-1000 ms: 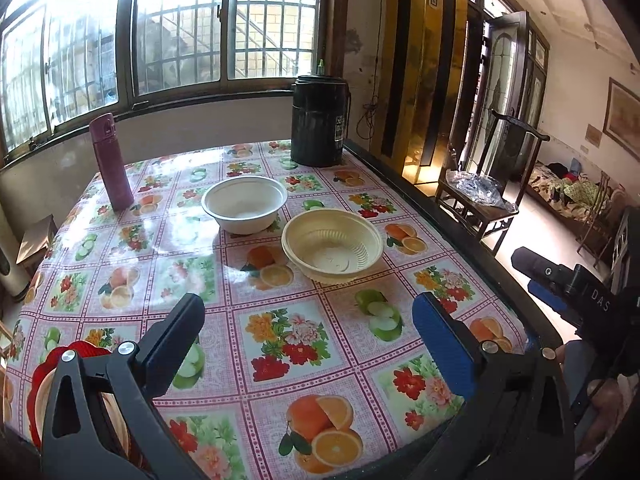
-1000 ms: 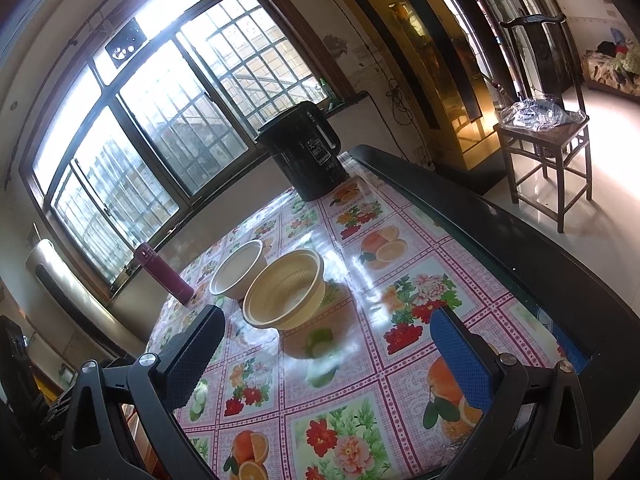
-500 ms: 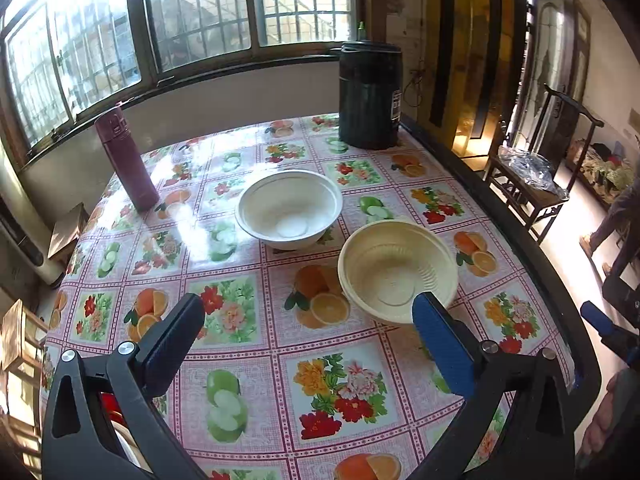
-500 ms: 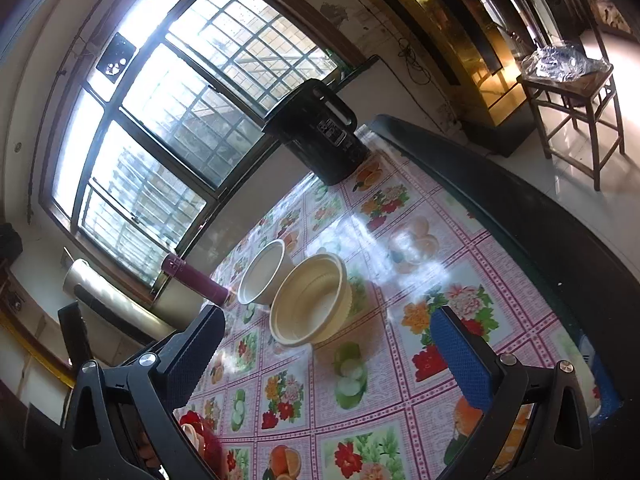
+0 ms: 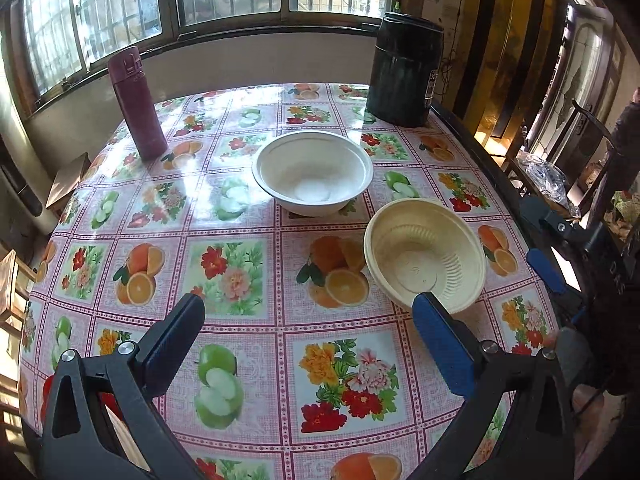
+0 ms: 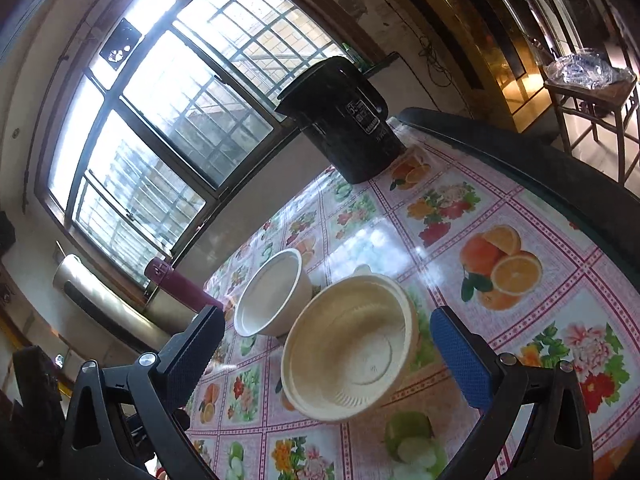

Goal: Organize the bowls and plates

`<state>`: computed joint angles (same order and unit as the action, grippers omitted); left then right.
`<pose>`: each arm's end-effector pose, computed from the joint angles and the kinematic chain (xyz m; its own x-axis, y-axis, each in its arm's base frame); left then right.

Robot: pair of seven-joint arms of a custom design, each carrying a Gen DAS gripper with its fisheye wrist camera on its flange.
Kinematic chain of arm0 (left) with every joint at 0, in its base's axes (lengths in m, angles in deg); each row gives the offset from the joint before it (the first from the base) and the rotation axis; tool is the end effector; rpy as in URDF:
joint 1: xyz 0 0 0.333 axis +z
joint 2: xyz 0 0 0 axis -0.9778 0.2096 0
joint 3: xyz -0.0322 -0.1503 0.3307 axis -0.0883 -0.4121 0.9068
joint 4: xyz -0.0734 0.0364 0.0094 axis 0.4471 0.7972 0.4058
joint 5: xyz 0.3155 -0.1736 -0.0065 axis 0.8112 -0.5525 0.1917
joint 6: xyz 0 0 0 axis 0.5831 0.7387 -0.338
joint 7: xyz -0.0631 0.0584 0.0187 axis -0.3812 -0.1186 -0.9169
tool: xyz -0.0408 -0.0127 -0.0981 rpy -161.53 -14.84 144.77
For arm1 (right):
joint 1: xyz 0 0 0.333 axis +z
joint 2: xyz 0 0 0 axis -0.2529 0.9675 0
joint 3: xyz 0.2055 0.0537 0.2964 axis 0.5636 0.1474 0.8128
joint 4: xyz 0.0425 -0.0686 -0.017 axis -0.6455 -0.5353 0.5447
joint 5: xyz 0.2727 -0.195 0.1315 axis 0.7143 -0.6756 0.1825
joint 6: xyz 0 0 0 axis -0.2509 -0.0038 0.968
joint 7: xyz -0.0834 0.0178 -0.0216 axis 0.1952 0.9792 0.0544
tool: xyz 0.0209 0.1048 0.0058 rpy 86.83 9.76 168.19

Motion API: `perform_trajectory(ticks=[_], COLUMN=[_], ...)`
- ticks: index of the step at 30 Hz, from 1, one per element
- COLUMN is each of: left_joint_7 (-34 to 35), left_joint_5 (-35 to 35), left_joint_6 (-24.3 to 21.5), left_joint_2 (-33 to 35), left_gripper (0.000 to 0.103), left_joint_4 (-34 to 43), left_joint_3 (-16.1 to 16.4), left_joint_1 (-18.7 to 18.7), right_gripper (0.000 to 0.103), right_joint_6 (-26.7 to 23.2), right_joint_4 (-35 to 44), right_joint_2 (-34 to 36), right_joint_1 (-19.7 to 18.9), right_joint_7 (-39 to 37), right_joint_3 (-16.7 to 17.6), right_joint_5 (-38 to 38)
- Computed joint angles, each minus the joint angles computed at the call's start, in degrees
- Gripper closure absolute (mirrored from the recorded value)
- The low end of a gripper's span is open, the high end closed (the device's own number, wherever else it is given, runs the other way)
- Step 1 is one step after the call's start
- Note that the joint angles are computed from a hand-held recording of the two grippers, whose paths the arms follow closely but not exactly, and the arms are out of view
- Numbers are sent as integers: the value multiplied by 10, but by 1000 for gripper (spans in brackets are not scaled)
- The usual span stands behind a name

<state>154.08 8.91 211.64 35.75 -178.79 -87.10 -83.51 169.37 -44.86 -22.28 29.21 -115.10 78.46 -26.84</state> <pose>0.5957 -0.1784 0.5245 -0.7590 -0.6495 0.0449 -0.5286 0.5744 -0.6250 0.4186 0.4325 0.4762 -0.6046 -0.5026 -0.6180 0.0298 0.7610 -0.6481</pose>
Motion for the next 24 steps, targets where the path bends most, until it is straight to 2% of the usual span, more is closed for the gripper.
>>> perform_trajectory(ticks=[4,8,12,17,24], left_joint_7=[-13,-32,-60,-108,-97], left_joint_5=[15,38,67,112,112], left_joint_6=[32,70,93,83,94], left_joint_2=[-1,6,15,25,16], left_gripper=[0,0,0,0,0], left_joint_4=[0,-3,-7,0,-13], left_joint_3=[4,3,0,2,-12], left_joint_1=[-4,-13,-25,-35,-33], right_gripper=[0,0,0,0,0], right_joint_6=[-33,41,34,60,63], right_joint_4=[3,-37,-30,-31,-49], right_joint_2=[11,-7,-7,-11,-25], right_joint_1=[0,-23,-25,-31,-34], right_joint_7=[-21,11,-26,-60,-46], right_joint_3=[-11,-11,-4,-4,2], right_joint_5=[-32,-40,-27,-16,-11])
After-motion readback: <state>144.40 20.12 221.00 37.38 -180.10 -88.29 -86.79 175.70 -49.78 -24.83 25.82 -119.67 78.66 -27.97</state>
